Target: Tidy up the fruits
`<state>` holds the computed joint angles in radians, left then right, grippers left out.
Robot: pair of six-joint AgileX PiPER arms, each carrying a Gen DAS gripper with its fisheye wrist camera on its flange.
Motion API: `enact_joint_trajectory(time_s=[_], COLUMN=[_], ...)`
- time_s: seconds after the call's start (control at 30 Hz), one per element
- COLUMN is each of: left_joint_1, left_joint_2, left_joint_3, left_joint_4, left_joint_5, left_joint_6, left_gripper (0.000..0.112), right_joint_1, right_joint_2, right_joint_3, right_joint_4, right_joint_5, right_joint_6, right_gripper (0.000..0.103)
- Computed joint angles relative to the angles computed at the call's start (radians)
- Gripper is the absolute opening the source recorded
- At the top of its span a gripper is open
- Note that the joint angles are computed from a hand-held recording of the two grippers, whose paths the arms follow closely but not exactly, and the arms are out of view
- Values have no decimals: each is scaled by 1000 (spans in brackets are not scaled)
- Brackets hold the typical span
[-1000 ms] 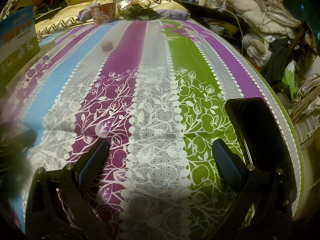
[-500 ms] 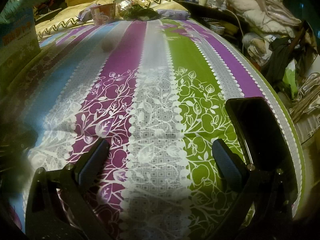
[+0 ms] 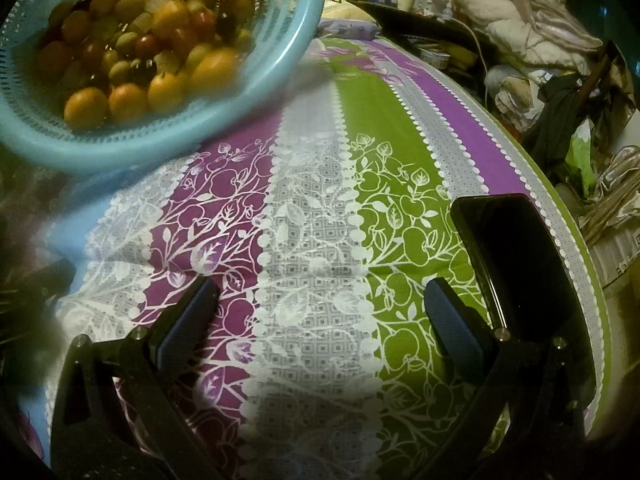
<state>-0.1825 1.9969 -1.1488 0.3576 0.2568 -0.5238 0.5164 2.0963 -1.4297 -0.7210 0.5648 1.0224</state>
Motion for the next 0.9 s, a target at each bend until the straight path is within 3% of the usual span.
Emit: enact_joint_trajectory(time_s=[0.9], left_joint_1=[-7], left_joint_2=[7], left_joint_3=[-29], left_joint_4=[-12], left_joint_5=[27], left_joint_6=[12], left_gripper=[103], right_joint_1=[14], right_joint_2=[10], right_joint_3=[-24], right_joint_4=[7], right_joint_5=[31], right_joint_6=[-7], right_gripper=[103])
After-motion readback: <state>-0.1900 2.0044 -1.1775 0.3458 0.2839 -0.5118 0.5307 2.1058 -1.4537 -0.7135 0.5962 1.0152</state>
